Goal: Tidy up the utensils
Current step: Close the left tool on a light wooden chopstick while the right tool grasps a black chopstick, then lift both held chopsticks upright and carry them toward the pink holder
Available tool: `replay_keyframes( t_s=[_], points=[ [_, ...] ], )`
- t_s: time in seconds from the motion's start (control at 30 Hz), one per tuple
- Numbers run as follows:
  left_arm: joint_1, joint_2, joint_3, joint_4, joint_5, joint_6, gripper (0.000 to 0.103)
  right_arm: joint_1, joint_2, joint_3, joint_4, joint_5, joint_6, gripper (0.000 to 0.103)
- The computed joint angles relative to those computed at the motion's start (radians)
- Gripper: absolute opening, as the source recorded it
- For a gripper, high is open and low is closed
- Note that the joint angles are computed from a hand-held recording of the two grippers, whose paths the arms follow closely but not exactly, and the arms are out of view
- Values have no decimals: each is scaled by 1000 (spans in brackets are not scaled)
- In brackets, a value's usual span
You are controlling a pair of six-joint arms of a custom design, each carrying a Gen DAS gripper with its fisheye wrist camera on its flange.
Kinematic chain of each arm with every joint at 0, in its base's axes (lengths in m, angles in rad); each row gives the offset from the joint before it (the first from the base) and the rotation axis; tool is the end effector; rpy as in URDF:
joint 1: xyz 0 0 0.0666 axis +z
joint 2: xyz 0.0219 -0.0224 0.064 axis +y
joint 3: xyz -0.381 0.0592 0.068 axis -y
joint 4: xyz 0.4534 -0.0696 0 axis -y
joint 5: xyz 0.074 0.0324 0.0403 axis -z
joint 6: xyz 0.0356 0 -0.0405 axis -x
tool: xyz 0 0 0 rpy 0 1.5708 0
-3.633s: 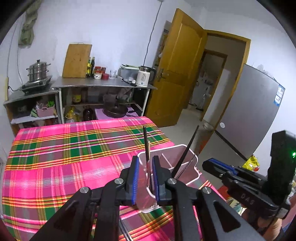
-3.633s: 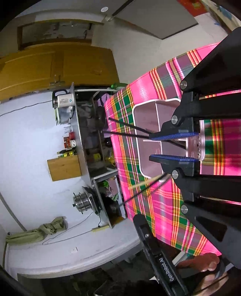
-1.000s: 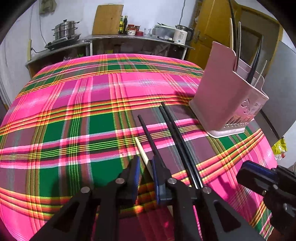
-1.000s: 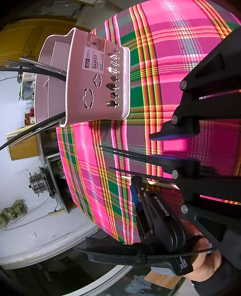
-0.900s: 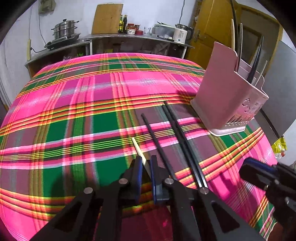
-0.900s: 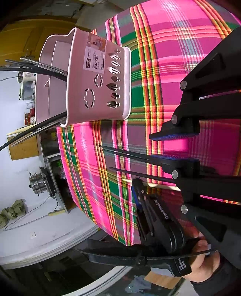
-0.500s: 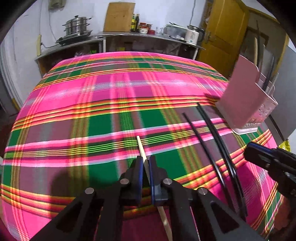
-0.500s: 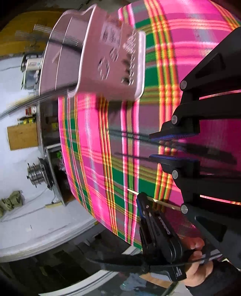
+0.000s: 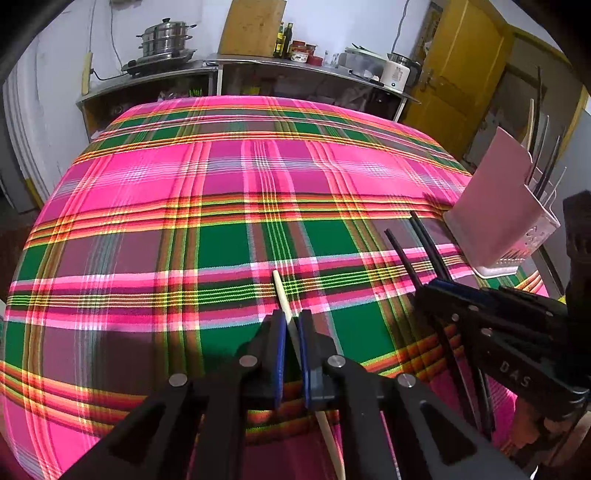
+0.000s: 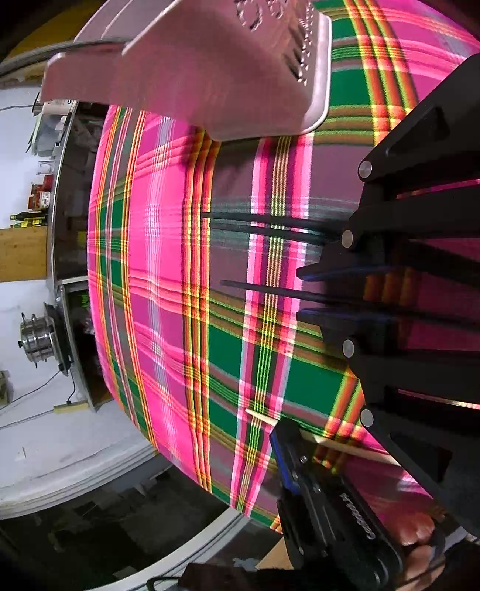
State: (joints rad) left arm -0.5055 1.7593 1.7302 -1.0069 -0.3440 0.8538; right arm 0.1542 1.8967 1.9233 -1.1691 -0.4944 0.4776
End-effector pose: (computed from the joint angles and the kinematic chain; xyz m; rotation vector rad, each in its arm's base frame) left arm 0.5900 -0.3133 0.3863 -0.5536 2.4558 -0.0932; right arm 0.6942 0.1246 0.3859 -0.9400 2.4182 0.5545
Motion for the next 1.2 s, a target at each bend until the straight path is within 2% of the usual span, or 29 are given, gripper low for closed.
replay_keyframes(
  t_s=[0.17,0.47,0.53,0.67,1.03,1.13,1.2],
  points=[
    [15,1,3,7,35,15,8,14,16,27,-6,26,8,16],
    [18,32,50,-36,33,-14,6,38,35,63,-20,78,15,15],
    [19,35,56,-43,33,-13,5,40,42,75,-29,84,17,10],
    [21,29,55,-38,37,-3,4,29,51,96,-65,47,11,6],
    [5,-24,53,-17,-15,-22,4,2,-2,95,-63,-31,13,4],
    [5,-28,56,-22,-14,-26,4,13,21,127,-112,-11,40,4],
    [6,-29,52,-20,-7,-25,4,21,34,125,-113,8,33,5]
  ],
)
